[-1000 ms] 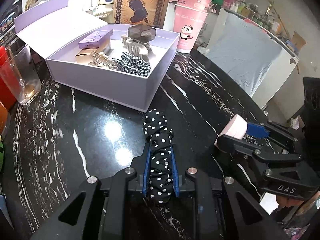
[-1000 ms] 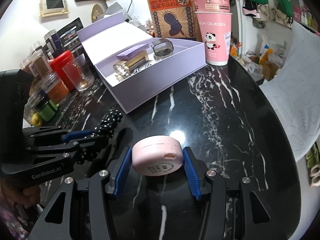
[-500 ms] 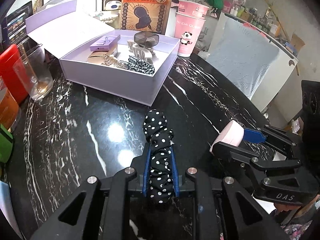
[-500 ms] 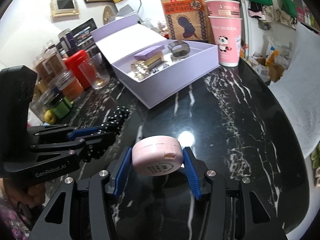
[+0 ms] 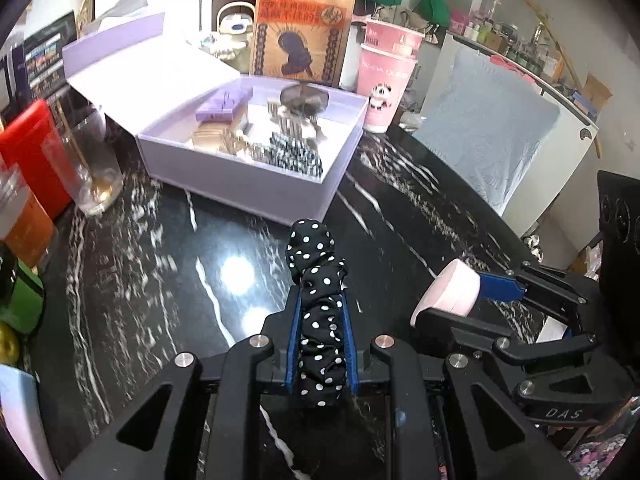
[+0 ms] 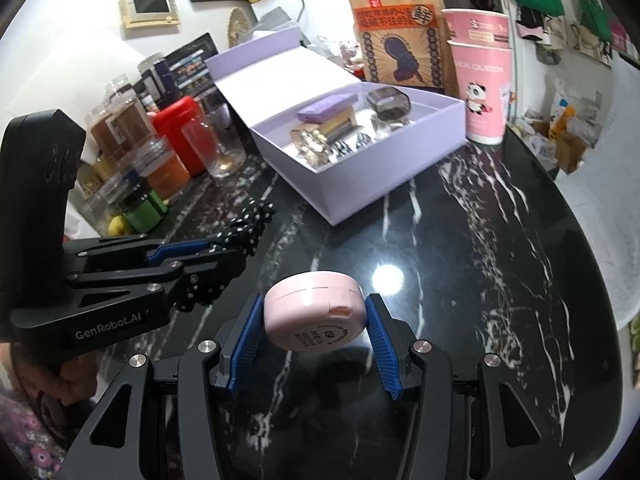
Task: Organize rigid objects
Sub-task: 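Carry the polka-dot scrunchie with the left gripper while the right gripper carries the pink compact to the box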
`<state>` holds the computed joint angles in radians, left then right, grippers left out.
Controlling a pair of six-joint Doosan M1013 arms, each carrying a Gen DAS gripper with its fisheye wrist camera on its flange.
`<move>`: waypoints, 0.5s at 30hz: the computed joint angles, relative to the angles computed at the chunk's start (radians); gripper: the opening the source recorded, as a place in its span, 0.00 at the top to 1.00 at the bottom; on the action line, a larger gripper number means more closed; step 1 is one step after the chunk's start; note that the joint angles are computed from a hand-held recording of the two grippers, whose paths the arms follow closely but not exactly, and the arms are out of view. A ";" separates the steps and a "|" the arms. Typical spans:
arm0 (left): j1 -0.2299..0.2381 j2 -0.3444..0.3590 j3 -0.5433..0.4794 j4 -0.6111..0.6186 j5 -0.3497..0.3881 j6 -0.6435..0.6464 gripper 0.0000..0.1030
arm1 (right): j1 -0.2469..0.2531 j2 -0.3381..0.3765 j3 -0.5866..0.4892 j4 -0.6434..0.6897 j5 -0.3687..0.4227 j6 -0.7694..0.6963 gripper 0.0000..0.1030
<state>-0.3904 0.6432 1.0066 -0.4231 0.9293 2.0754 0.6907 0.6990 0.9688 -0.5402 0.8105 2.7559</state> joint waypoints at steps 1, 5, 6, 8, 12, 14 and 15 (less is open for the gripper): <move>-0.001 0.001 -0.005 0.002 -0.002 -0.001 0.82 | -0.002 0.001 -0.004 0.002 -0.003 -0.007 0.50; 0.000 0.020 -0.048 0.006 0.017 -0.025 0.82 | -0.010 0.008 -0.027 0.006 -0.011 -0.042 0.50; 0.001 0.028 -0.064 0.007 0.030 -0.036 0.82 | -0.013 0.007 -0.029 0.013 -0.019 -0.051 0.50; 0.002 0.038 -0.084 0.009 0.040 -0.045 0.82 | -0.019 0.011 -0.040 0.034 -0.021 -0.077 0.50; 0.004 0.057 -0.121 0.005 0.058 -0.051 0.82 | -0.027 0.017 -0.058 0.057 -0.026 -0.111 0.50; 0.007 0.068 -0.142 0.001 0.072 -0.054 0.82 | -0.030 0.020 -0.067 0.068 -0.028 -0.124 0.50; 0.008 0.072 -0.151 0.001 0.075 -0.054 0.82 | -0.032 0.022 -0.072 0.071 -0.029 -0.132 0.50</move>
